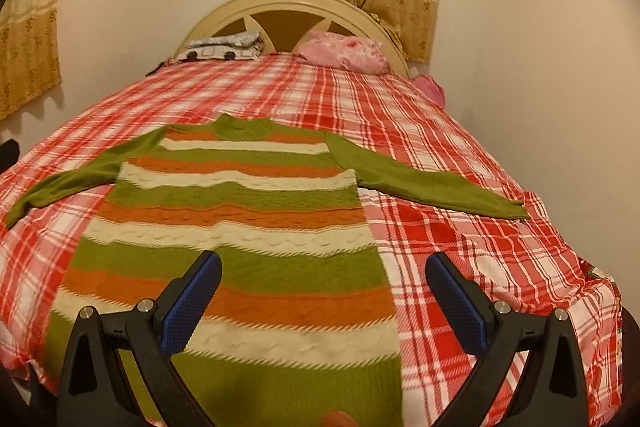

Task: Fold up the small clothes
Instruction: 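Move the right tool to the sweater's sleeve cuff and grasp it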

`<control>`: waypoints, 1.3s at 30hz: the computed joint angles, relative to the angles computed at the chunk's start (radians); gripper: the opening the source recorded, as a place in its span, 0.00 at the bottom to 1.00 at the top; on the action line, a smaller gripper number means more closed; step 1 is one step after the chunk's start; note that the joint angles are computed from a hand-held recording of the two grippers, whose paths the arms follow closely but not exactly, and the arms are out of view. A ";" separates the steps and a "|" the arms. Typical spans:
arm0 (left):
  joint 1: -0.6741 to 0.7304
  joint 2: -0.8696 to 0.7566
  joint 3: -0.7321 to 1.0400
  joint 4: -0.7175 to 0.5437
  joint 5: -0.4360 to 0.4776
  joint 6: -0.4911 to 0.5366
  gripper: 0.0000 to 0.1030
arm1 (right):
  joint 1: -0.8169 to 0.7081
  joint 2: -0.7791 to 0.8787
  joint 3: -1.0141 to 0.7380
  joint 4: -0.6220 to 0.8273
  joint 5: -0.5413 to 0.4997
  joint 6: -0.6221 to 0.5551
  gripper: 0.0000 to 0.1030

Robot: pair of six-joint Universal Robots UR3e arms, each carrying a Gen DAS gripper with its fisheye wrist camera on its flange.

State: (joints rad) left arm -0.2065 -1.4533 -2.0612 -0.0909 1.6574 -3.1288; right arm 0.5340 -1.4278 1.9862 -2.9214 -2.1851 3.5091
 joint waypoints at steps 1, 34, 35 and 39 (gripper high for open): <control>-0.004 -0.026 0.022 -0.002 0.000 0.000 1.00 | -0.028 0.006 0.001 -0.012 0.018 -0.017 0.99; -0.079 -0.743 0.752 -0.192 0.106 -0.012 1.00 | -0.842 0.245 -0.120 -0.082 0.380 -0.324 0.99; -0.079 -0.765 0.780 -0.201 0.120 -0.008 1.00 | -0.862 0.254 -0.130 -0.075 0.384 -0.326 0.99; -0.065 -0.825 0.862 -0.245 0.136 -0.019 1.00 | -0.980 0.275 -0.149 -0.083 0.430 -0.313 0.99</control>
State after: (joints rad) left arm -0.2715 -2.2788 -1.1988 -0.3360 1.7930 -3.1481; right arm -0.4460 -1.1525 1.8367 -3.0046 -1.7553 3.1959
